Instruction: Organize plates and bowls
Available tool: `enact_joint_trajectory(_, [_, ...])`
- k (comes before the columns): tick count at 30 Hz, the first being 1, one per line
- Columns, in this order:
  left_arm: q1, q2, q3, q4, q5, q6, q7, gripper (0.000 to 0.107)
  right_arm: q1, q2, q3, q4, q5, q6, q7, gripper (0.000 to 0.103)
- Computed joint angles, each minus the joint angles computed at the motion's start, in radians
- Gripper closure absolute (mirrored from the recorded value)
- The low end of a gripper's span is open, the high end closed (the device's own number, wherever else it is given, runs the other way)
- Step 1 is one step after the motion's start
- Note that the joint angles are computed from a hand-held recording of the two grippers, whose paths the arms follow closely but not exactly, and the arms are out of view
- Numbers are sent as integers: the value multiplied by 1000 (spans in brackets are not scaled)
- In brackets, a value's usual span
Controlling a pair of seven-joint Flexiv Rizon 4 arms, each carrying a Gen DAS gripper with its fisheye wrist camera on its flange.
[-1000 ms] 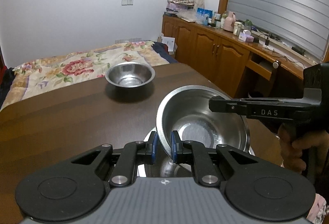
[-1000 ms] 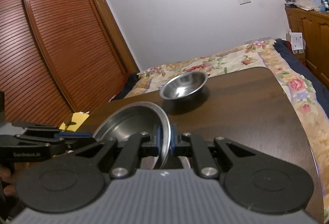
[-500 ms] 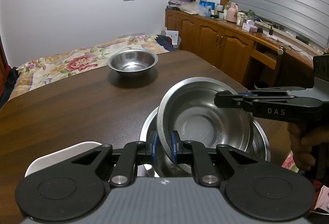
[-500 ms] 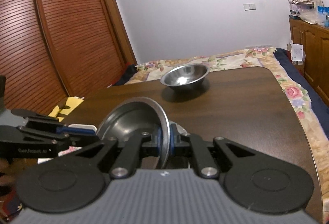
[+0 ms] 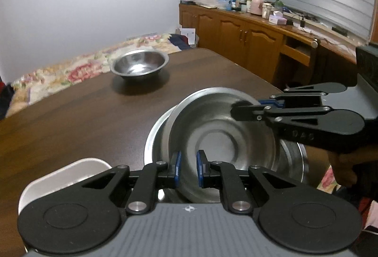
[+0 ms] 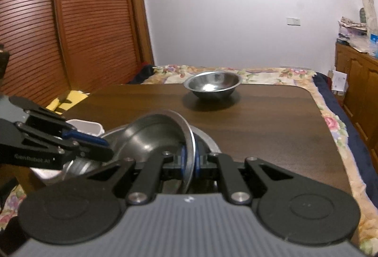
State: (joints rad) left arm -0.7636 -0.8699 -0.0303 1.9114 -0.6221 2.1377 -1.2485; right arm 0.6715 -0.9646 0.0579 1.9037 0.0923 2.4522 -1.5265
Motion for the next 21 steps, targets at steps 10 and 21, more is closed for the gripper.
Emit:
enact_joint_trajectory(10, [4, -9, -9, 10, -6, 26, 2, 92, 79, 22, -56, -1, 95, -65, -104, 92])
enact_joint_trajectory(21, [3, -18, -5, -3, -16, -1, 4, 92, 78, 38, -57, 1, 81, -121, -133, 90])
